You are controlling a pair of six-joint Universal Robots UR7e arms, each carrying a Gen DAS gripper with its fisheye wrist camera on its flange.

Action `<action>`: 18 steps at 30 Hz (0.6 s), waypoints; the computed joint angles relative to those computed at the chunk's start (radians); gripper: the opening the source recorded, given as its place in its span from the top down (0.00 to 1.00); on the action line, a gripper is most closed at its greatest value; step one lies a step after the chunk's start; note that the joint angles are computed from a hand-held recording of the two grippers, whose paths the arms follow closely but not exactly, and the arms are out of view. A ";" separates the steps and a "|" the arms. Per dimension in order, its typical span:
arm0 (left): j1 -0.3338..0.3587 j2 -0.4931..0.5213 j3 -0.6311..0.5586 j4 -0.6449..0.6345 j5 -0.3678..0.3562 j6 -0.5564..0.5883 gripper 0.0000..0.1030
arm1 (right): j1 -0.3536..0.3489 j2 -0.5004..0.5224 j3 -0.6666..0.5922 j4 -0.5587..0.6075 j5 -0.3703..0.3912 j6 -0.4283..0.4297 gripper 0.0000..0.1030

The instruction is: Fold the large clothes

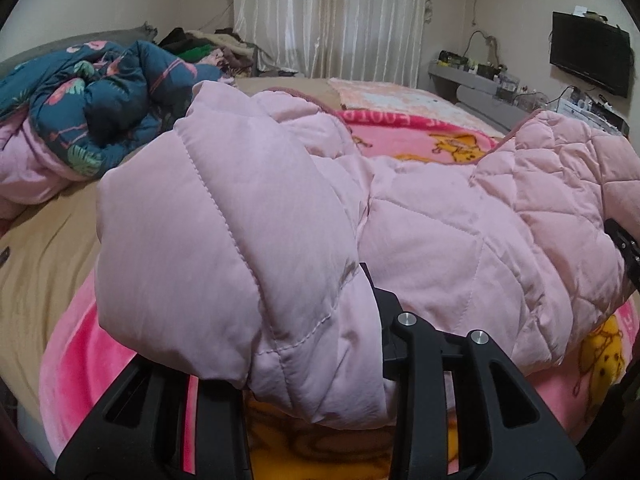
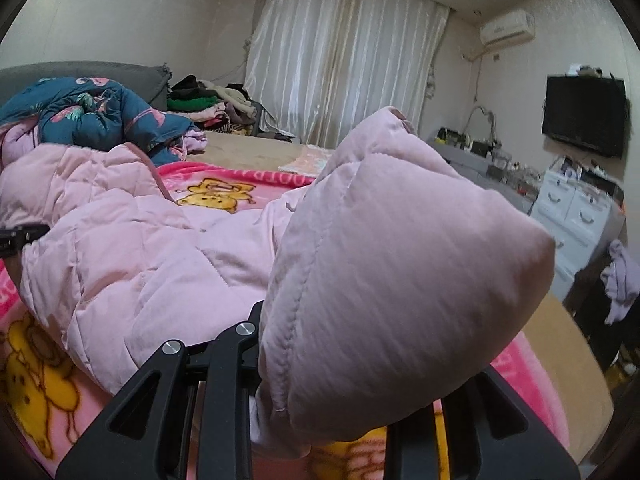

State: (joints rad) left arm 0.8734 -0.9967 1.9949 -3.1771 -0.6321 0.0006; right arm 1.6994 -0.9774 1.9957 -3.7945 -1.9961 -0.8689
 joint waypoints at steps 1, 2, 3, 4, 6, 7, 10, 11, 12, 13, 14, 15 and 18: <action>0.002 0.002 0.001 0.000 0.004 0.000 0.75 | -0.004 -0.003 -0.003 0.013 -0.005 0.016 0.76; 0.001 0.003 0.004 0.001 0.007 -0.005 0.75 | -0.010 -0.008 -0.009 0.039 -0.017 0.047 0.76; 0.002 0.003 0.006 0.003 0.009 -0.008 0.75 | -0.016 -0.013 -0.011 0.059 -0.024 0.070 0.75; 0.003 0.004 0.006 0.002 0.011 -0.008 0.74 | -0.025 -0.019 -0.015 0.088 -0.032 0.109 0.75; 0.004 0.006 0.006 0.006 0.014 -0.013 0.74 | -0.046 -0.036 -0.028 0.175 -0.048 0.205 0.74; 0.004 0.006 0.008 0.006 0.014 -0.013 0.74 | -0.057 -0.045 -0.032 0.216 -0.048 0.251 0.72; 0.007 0.008 0.011 0.009 0.016 -0.017 0.73 | -0.092 -0.075 -0.040 0.348 -0.039 0.415 0.64; 0.007 0.010 0.012 0.007 0.017 -0.017 0.73 | -0.102 -0.083 -0.042 0.383 -0.037 0.458 0.61; 0.008 0.010 0.014 0.007 0.017 -0.019 0.73 | -0.114 -0.091 -0.044 0.420 -0.031 0.511 0.57; 0.008 0.012 0.015 0.007 0.018 -0.021 0.72 | -0.123 -0.098 -0.044 0.447 -0.017 0.556 0.53; 0.007 0.014 0.014 0.009 0.020 -0.024 0.72 | -0.129 -0.103 -0.045 0.467 -0.009 0.590 0.51; 0.008 0.013 0.015 0.010 0.020 -0.026 0.72 | -0.135 -0.109 -0.044 0.484 -0.002 0.618 0.47; 0.011 0.009 0.019 0.018 0.017 -0.039 0.71 | -0.129 -0.110 -0.046 0.487 -0.028 0.656 0.33</action>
State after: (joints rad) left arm 0.8839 -0.9879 2.0137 -3.1591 -0.6148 -0.0383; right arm 1.5701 -1.0869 1.9502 -3.3071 -2.0238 -0.2133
